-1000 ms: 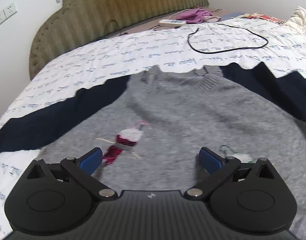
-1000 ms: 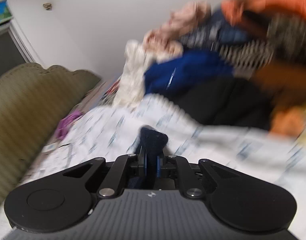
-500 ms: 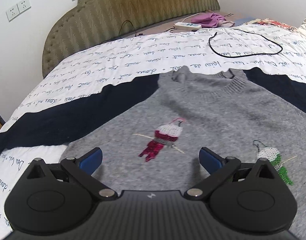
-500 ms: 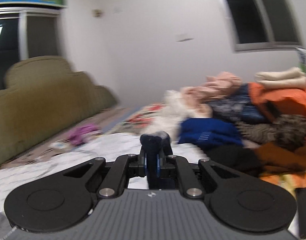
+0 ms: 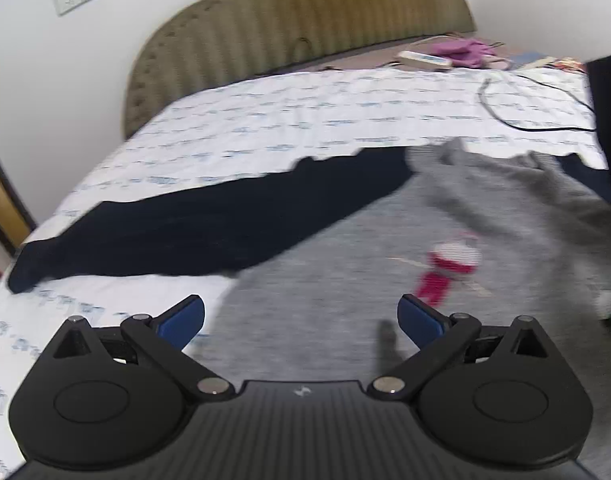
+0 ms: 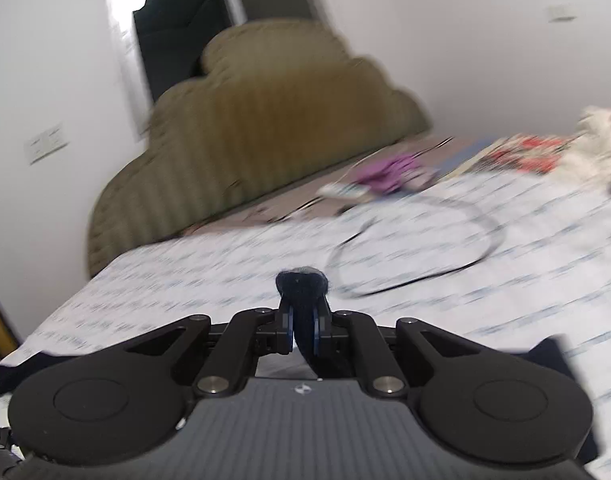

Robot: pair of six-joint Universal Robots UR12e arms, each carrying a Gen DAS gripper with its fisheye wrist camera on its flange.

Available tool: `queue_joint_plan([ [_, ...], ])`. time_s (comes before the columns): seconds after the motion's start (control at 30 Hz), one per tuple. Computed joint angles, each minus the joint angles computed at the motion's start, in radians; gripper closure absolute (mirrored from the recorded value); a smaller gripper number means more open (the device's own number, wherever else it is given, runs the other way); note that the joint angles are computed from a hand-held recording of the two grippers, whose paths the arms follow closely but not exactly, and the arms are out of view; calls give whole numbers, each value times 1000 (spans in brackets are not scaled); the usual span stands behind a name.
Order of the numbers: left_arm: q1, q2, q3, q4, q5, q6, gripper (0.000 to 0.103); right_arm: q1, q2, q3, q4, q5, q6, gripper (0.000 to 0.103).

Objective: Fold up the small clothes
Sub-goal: 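Carry the navy sleeve across the sweater body with the right gripper and release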

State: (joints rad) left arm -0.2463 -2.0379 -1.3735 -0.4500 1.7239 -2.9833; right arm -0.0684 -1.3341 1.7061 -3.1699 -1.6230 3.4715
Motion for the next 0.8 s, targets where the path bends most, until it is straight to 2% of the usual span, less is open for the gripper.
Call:
queue_joint_plan([
  [0.1, 17, 2, 0, 1, 9, -10, 0, 50, 56, -68, 49, 20, 2, 90],
  [0.2, 40, 7, 3, -20, -12, -34, 0, 93, 109, -130, 106, 29, -13, 90],
  [0.33, 58, 10, -1, -34, 13, -57, 0, 135, 162, -191, 180, 36, -19, 90],
  [0.43, 70, 9, 4, -53, 21, -77, 0, 153, 183, -216, 199, 37, -24, 89],
  [0.6, 83, 11, 2, -52, 24, -102, 0, 156, 207, -254, 214, 69, -15, 89],
  [0.67, 84, 12, 3, -59, 31, -114, 0, 153, 214, -267, 245, 115, -29, 82],
  [0.73, 86, 9, 8, -75, 29, -122, 0, 147, 215, -282, 326, 192, -70, 72],
  [0.77, 89, 10, 9, -83, 26, -123, 0, 140, 213, -278, 335, 238, -68, 64],
  [0.8, 91, 10, 9, -85, 22, -123, 0, 130, 206, -265, 320, 288, -45, 63],
])
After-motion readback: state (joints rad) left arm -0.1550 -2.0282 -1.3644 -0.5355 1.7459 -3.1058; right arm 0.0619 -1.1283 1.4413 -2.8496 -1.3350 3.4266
